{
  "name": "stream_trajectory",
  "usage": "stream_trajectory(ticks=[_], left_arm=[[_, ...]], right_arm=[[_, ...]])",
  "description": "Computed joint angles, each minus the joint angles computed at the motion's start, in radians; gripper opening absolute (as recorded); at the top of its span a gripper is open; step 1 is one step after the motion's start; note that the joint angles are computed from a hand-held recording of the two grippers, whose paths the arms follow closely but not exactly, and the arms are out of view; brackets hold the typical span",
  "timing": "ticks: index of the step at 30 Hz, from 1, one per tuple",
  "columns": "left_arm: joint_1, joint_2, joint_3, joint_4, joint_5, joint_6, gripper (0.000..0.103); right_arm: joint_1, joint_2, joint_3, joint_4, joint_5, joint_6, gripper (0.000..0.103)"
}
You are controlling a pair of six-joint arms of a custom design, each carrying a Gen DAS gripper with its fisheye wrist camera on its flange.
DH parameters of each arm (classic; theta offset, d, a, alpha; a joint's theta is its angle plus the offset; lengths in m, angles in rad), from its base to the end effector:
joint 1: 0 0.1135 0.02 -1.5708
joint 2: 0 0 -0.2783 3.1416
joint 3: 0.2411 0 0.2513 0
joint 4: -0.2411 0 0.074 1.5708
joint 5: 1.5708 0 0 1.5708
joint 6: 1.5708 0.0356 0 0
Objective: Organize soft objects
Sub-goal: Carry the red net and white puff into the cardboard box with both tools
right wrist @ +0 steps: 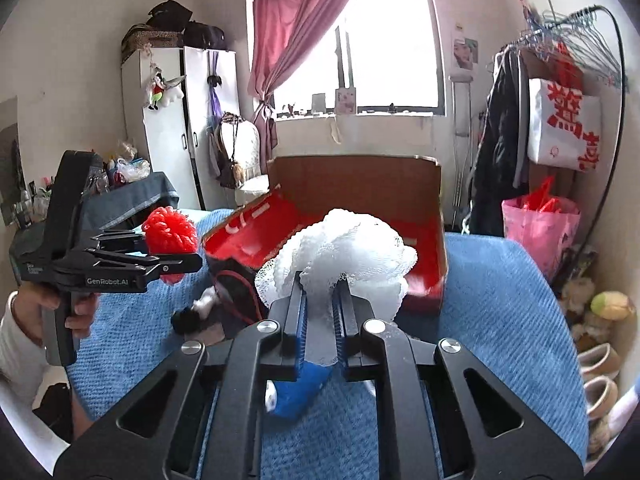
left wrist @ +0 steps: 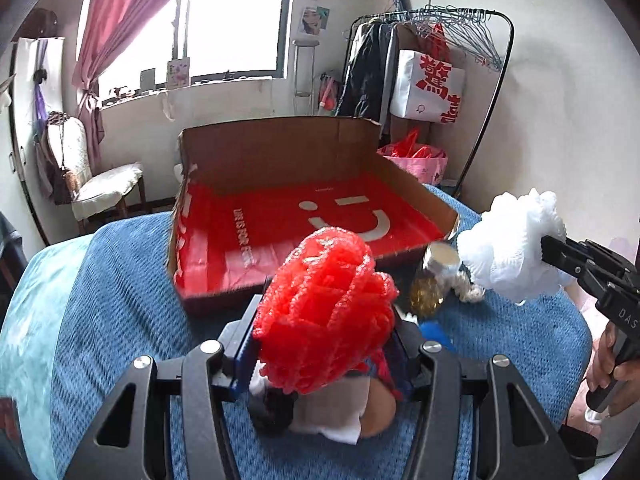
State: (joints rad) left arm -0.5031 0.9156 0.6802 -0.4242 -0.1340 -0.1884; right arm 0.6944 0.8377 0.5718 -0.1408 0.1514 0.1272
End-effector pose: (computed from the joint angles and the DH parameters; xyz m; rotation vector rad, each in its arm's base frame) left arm 0.1671 -0.0865 0.2686 0.2773 2.2160 -0.2297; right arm 0.1458 0.1144 0.2709 -0.4615 1.9386 0.3847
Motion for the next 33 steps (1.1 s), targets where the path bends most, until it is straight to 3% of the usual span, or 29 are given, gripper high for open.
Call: stream_trajectory(ticks=[5, 13, 21, 26, 33], left_arm=[[0.083, 0.105, 0.098, 0.004, 0.092, 0.073, 0.056], [0.189, 0.412, 0.337, -0.079, 0.235, 0.186, 0.056], [0.23, 0.687, 0.592, -0.194, 0.277, 0.252, 0.056], [0.262, 0.867, 0.779, -0.263, 0.296, 0.244, 0.056], [0.302, 1.192, 1.144, -0.395, 0.267, 0.184, 0.056]], right_arm=[[-0.09, 0.095, 0.075, 0.046, -0.097, -0.054, 0.011], [-0.19, 0.371, 0.276, 0.06, -0.208, -0.146, 0.011], [-0.198, 0.632, 0.517, -0.013, -0.195, -0.21, 0.011], [-0.203, 0.878, 0.778, -0.137, -0.183, -0.239, 0.011], [-0.237, 1.306, 1.322, -0.43, -0.134, -0.213, 0.011]])
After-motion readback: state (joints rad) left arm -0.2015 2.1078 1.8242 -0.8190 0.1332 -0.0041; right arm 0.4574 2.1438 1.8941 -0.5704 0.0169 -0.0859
